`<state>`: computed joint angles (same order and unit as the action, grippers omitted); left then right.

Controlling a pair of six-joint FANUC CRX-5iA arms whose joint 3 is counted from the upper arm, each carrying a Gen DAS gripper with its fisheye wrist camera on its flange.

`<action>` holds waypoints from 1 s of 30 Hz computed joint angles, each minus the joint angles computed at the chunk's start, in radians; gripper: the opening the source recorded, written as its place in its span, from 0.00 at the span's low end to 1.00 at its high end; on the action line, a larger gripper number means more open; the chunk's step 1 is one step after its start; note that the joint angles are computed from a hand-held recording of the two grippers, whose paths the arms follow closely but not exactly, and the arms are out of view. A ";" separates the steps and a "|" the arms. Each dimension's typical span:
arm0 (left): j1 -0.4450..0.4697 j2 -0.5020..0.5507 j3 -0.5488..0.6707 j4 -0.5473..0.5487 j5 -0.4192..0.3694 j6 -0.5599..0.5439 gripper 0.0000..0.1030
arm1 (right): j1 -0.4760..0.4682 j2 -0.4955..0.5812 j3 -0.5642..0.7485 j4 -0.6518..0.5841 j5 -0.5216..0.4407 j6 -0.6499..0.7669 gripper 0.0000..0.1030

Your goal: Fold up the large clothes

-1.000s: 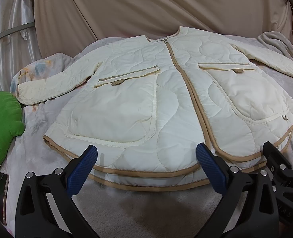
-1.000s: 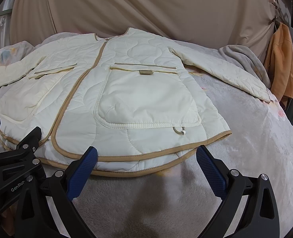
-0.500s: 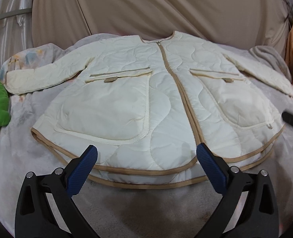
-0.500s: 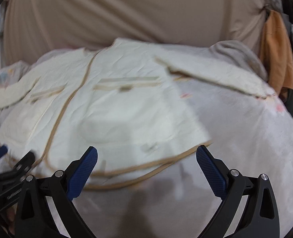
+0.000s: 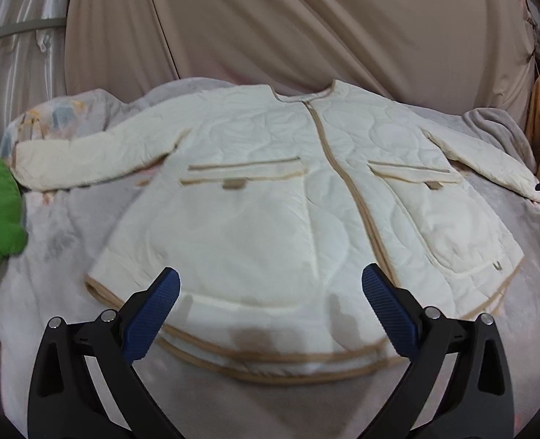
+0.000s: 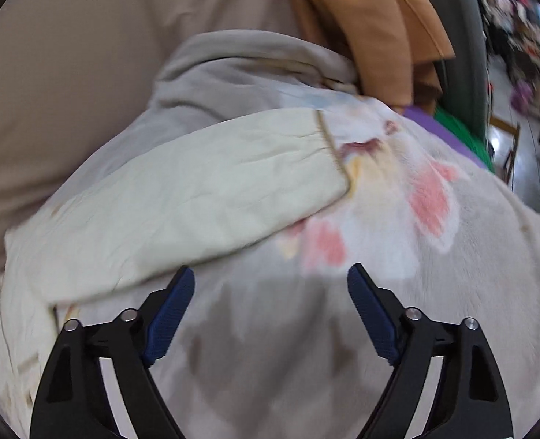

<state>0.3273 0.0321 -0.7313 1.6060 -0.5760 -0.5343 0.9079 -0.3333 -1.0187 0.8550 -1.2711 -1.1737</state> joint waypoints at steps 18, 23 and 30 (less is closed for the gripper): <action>-0.089 0.150 0.246 0.095 0.092 0.069 0.95 | -0.437 0.295 0.373 0.871 0.455 0.177 0.02; -0.051 0.199 0.316 -0.032 0.034 0.229 0.95 | -0.430 0.596 0.742 0.988 0.773 0.359 0.02; -0.001 0.234 0.357 -0.093 0.002 0.303 0.95 | -0.263 0.848 1.028 0.545 0.681 0.850 0.25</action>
<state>0.3265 0.2664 -0.3739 1.5131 -0.5743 -0.2310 0.6453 0.5144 0.0091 1.3996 -0.5902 -0.3239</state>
